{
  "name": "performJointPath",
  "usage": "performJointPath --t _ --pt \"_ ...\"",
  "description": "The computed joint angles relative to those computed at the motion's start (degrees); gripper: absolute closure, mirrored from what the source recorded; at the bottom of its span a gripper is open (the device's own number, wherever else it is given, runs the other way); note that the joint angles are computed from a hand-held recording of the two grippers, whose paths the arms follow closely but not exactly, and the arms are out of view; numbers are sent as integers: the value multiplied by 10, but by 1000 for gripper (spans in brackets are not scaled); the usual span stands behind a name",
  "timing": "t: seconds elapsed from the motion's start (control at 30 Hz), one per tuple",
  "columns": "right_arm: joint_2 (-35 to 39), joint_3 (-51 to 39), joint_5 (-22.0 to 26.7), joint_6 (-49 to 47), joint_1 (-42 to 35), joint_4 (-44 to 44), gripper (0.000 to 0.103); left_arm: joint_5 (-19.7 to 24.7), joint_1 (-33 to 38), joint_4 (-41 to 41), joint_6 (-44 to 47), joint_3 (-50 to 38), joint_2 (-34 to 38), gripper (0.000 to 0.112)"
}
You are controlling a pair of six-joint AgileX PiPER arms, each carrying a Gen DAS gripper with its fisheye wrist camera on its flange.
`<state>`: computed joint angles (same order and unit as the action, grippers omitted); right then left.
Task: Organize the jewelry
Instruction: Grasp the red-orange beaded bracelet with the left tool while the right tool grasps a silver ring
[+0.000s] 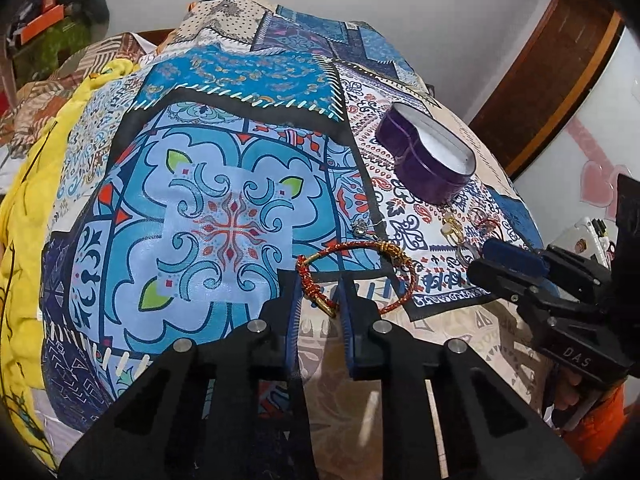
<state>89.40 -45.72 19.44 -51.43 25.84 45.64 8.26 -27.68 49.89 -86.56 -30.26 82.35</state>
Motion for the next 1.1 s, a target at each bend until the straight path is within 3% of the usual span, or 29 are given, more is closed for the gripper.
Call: performJointPath --t 0.13,0.4,0.73,0.83,0.9,0.93,1.1 --pt "9 -5 -3 4 -1 -8 77 23 -15 78 -84 -8 14 102" --pt "8 -4 4 -14 -9 10 95 54 -32 91 -91 -21 14 106" --pt "-13 2 -1 0 -1 1 95 131 -82 123 -126 -28 -45 106" --pt "-16 0 9 8 -2 0 88 151 -97 128 -129 -33 -55 106" --pt "-14 -5 11 26 -2 -16 70 158 -102 129 -129 -37 -59 106" --pt "-13 -5 10 26 -2 -16 67 160 -105 131 -130 -37 -61 106" --pt "-1 -14 -3 59 12 -53 66 161 -107 138 -137 -39 -66 106"
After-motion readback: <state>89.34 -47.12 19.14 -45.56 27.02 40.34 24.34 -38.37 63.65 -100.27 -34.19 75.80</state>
